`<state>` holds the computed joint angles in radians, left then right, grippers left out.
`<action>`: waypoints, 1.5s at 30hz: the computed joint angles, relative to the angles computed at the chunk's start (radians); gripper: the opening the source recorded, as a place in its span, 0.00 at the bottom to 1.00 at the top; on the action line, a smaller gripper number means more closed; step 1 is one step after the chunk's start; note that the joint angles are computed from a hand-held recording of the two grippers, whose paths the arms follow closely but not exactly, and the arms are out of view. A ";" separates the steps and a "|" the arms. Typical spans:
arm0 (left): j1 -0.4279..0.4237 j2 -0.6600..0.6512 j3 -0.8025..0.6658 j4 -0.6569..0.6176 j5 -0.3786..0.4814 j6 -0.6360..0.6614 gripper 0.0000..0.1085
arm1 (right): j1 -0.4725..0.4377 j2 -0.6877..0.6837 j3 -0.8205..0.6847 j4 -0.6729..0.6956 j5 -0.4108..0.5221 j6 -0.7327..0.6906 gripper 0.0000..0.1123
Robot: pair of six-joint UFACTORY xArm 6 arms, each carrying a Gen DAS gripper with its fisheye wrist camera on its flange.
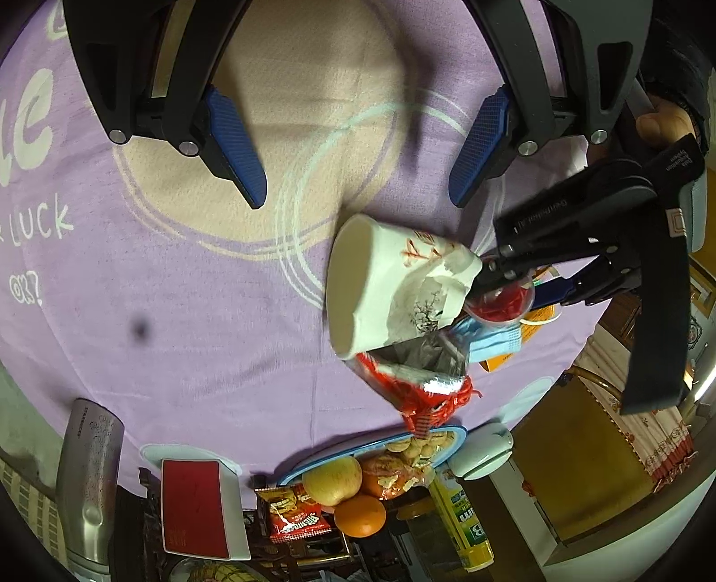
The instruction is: Collect trash
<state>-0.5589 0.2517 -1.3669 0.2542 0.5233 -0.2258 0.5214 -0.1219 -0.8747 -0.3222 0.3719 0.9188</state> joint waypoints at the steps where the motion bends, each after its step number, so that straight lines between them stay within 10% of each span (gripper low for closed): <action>1: 0.000 -0.004 0.000 -0.008 0.007 0.000 0.44 | 0.000 -0.002 0.002 -0.005 -0.003 0.005 0.74; 7: 0.015 -0.113 0.090 -0.090 0.012 0.020 0.41 | -0.005 -0.013 0.009 -0.070 -0.011 0.058 0.74; 16: 0.029 -0.373 0.345 0.152 0.022 -0.204 0.40 | -0.001 0.039 -0.007 -0.061 -0.042 0.050 0.74; 33: 0.148 -0.573 0.564 -0.005 -0.016 -0.186 0.40 | 0.081 0.313 -0.421 -0.127 0.327 0.121 0.84; 45: 0.164 -0.632 0.610 -0.017 0.000 -0.199 0.40 | 0.073 0.256 -0.365 -0.216 0.322 0.276 0.77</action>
<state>-0.3945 -0.3803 -0.7567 0.2375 0.5230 -0.4249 0.5939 0.1345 -1.2396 -0.5384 0.6938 1.1952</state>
